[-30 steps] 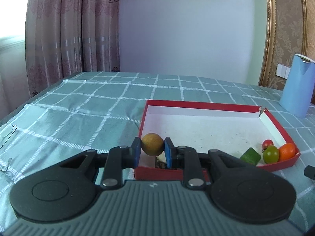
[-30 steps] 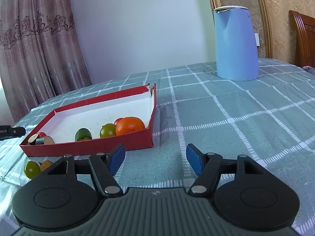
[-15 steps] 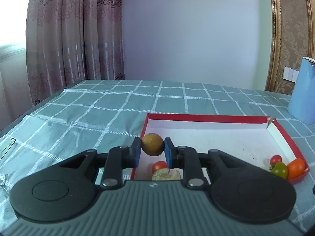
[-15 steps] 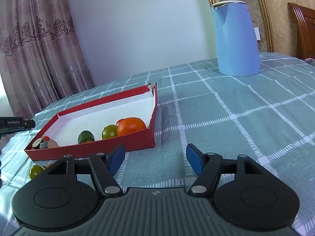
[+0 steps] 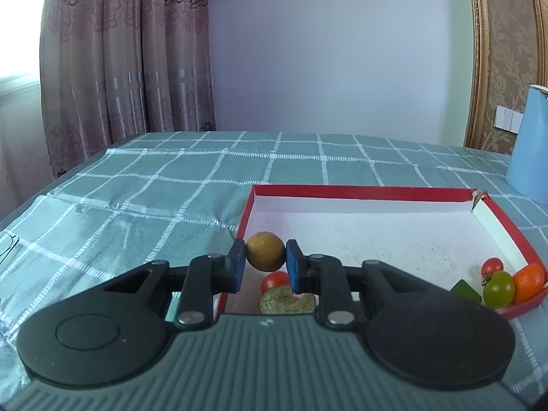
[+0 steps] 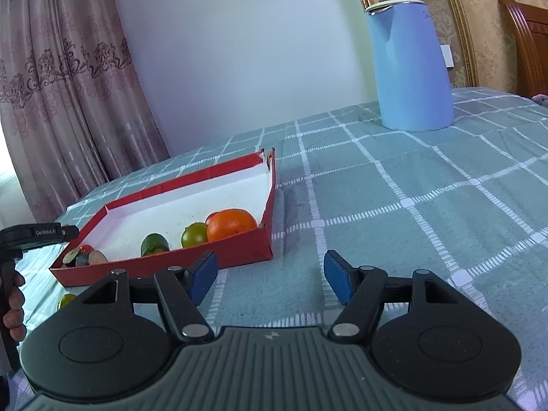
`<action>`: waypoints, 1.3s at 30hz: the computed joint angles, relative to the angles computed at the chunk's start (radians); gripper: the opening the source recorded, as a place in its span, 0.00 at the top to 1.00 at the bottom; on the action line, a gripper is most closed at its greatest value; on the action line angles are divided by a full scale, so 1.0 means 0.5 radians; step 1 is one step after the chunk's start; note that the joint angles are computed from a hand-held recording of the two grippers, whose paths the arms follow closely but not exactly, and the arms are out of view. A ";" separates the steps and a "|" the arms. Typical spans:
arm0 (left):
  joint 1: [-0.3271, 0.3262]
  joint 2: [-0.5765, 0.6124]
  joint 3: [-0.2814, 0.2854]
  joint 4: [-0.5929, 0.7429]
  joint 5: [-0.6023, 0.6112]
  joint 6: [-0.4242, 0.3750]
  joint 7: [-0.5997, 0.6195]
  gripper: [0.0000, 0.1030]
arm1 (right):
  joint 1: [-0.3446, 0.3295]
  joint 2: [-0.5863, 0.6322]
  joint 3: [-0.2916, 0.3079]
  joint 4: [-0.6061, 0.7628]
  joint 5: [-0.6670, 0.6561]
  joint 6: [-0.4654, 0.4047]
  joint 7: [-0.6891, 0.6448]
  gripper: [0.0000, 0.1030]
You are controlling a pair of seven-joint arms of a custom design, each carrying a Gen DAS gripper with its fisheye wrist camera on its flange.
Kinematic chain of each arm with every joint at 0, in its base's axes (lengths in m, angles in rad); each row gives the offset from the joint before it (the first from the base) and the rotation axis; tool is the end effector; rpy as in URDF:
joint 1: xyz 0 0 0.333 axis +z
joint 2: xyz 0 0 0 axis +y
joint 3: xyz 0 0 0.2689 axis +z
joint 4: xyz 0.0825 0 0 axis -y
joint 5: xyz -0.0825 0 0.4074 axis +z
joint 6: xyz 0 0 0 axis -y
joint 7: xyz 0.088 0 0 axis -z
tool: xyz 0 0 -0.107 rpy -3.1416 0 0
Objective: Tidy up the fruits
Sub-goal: 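Carry the brown fruit into the red box and open the left tool, then reach the right tool to the small pear and grasp it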
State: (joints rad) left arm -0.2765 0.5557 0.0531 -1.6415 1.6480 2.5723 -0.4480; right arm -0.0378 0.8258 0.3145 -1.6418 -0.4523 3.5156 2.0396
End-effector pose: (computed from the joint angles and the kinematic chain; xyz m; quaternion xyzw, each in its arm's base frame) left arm 0.6791 -0.1749 0.2643 -0.7142 0.4606 -0.2836 0.4442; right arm 0.6775 0.2011 0.2356 -0.6303 0.5731 -0.1780 0.4924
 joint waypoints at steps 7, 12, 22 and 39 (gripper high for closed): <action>0.014 0.026 0.003 0.026 -0.038 0.034 0.035 0.78 | -0.017 0.002 0.019 0.002 -0.013 -0.012 0.005 0.34; 0.012 0.029 0.017 0.024 -0.040 0.052 0.009 0.78 | -0.008 0.001 0.008 0.000 -0.006 -0.002 0.007 0.34; 0.010 0.045 0.034 0.039 -0.074 0.068 0.027 0.78 | -0.011 0.003 0.011 0.003 -0.008 -0.008 0.004 0.34; -0.025 -0.018 0.023 -0.034 0.012 -0.061 -0.111 0.39 | -0.022 0.008 0.019 0.004 -0.018 0.001 0.024 0.34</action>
